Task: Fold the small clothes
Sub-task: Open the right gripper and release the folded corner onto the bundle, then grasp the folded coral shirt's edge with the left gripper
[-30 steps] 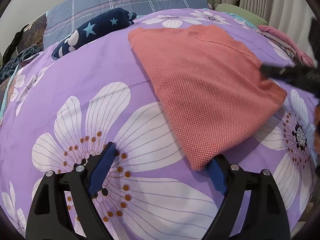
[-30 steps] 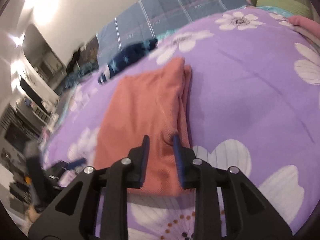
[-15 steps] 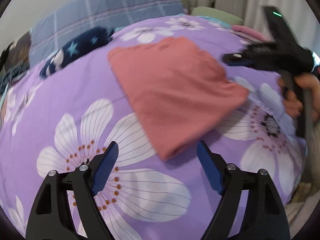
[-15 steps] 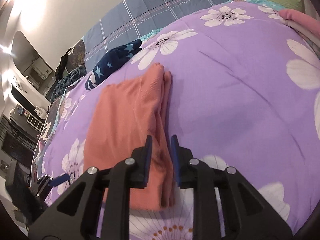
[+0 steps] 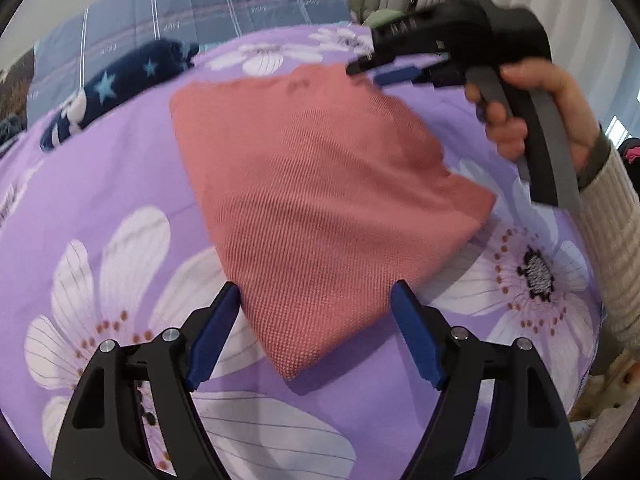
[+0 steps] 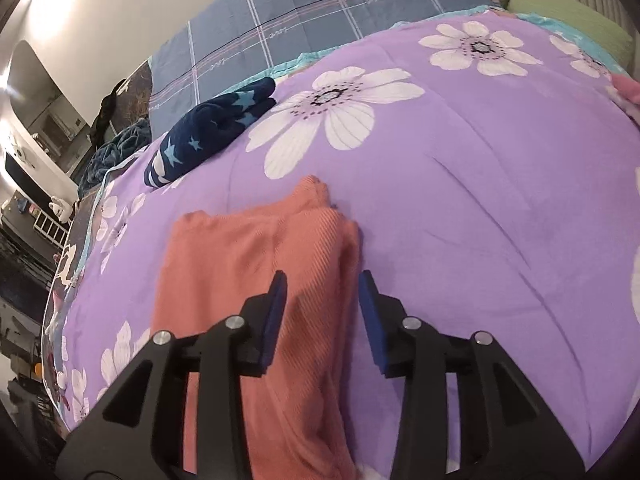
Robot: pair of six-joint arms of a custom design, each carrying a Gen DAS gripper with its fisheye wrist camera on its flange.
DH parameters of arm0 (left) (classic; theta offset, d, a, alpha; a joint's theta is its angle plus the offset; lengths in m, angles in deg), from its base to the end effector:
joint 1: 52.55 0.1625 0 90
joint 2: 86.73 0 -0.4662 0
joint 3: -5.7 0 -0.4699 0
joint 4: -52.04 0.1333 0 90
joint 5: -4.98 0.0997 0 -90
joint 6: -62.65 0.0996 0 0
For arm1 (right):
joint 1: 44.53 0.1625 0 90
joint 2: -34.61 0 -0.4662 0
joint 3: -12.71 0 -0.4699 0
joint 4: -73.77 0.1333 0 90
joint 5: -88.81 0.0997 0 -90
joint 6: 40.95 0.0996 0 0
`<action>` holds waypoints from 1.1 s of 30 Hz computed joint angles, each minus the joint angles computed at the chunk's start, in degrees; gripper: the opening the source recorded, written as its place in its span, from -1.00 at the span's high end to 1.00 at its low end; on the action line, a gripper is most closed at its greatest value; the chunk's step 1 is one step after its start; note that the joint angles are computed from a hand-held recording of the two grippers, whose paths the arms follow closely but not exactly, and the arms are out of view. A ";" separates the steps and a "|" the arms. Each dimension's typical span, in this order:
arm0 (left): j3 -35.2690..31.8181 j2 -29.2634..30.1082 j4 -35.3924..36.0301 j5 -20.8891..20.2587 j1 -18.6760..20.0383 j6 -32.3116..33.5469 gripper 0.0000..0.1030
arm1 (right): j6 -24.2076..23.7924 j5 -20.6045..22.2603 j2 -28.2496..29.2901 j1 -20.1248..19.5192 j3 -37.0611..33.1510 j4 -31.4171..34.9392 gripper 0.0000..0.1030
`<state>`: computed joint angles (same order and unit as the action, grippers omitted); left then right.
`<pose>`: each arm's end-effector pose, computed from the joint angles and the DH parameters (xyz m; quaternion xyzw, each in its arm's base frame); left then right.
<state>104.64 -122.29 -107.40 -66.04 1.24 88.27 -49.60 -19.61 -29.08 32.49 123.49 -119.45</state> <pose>-0.2792 -0.6618 -0.0696 0.4985 0.8495 -0.0671 0.1591 -0.0491 -0.6666 0.2664 -0.1082 -0.8676 0.4297 0.2259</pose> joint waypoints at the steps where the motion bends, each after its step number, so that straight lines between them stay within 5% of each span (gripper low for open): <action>1: -0.34 0.18 1.14 -0.05 0.26 -0.49 -0.52 | -0.85 -0.78 1.02 0.23 -1.32 0.35 0.24; 2: -0.52 0.25 1.75 -0.31 0.49 -0.82 -0.52 | -1.39 -1.33 1.67 0.36 -2.18 0.68 0.25; 4: -0.26 0.13 1.65 -0.91 0.77 -0.90 -0.52 | -2.69 -3.11 3.15 0.63 -4.11 1.36 0.90; 5: -0.13 0.09 1.51 -0.95 0.75 -0.70 -0.52 | -2.70 -3.49 3.45 0.85 -4.38 0.90 0.91; 10: 0.44 0.34 0.37 -0.24 0.76 2.10 -0.54 | -9.89 -0.75 3.90 2.46 -2.13 -11.37 0.92; 15: 0.89 0.14 -0.44 -0.19 0.79 3.09 -0.55 | -5.96 -6.08 5.67 -0.14 -6.31 -0.35 0.70; 21: 0.68 -0.16 -0.14 -1.10 0.94 2.88 -0.55 | -14.10 -2.46 2.31 1.41 1.70 -14.77 0.46; 25: 0.80 -1.50 -0.34 -3.70 0.91 1.88 -0.55 | -17.09 3.89 -1.67 1.65 6.97 -10.64 0.46; 31: -0.05 -2.38 -2.13 -4.34 1.18 0.69 -0.55 | -18.54 4.80 -1.44 1.48 10.49 -7.53 0.46; 33: -1.66 -0.89 -1.33 -2.97 1.56 0.57 -0.55 | -17.45 2.07 0.27 1.25 10.04 -7.88 0.51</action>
<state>102.98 -123.18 -108.73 -69.00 2.81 88.84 -67.06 -17.54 -28.81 33.74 133.54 -127.33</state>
